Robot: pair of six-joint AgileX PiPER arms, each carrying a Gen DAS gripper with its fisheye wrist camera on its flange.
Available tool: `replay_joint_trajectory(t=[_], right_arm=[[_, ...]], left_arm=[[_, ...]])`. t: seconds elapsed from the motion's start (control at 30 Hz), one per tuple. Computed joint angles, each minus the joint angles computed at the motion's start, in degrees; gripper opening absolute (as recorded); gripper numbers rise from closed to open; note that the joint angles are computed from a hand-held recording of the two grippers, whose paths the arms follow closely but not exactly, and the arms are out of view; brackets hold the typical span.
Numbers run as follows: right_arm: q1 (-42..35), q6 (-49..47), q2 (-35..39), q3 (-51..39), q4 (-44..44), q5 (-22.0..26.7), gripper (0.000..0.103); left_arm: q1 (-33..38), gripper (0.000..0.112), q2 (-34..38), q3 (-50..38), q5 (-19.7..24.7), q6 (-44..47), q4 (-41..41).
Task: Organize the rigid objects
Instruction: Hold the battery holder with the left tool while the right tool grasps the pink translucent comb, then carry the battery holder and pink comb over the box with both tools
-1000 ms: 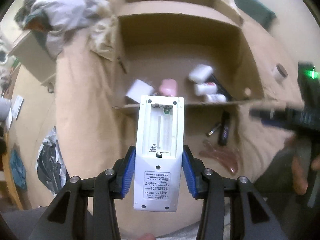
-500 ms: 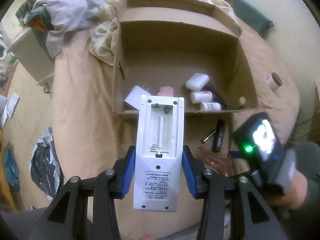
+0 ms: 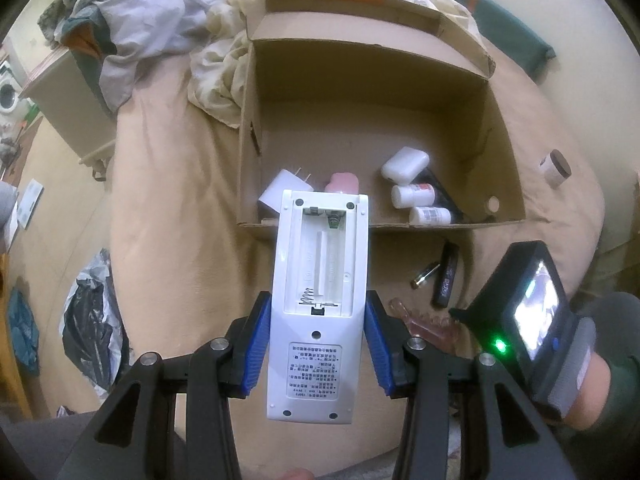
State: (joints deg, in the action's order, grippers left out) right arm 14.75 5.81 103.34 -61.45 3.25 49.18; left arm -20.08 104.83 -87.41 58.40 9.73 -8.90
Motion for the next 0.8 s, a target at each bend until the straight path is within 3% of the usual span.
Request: replay_joint_trajectory(t=[0.23, 0.6, 0.8], right_arm=[[-2.8, -5.9, -4.8, 1.5, 8.2, -0.5, 0.054], [0.5, -4.4, -10.5, 3.3, 9.6, -1.4, 0.054], [-3.6, -6.3, -13.3, 4.7, 13.2, -4.7, 0.054]], left_arm=[[-0.3, 0.041, 0.1, 0.3, -0.5, -1.3, 1.2], [-1.4, 0.041, -0.1, 1.0, -1.8, -2.2, 3.0], [-1.2, 0.041, -0.4, 1.1, -2.7, -4.0, 4.0]])
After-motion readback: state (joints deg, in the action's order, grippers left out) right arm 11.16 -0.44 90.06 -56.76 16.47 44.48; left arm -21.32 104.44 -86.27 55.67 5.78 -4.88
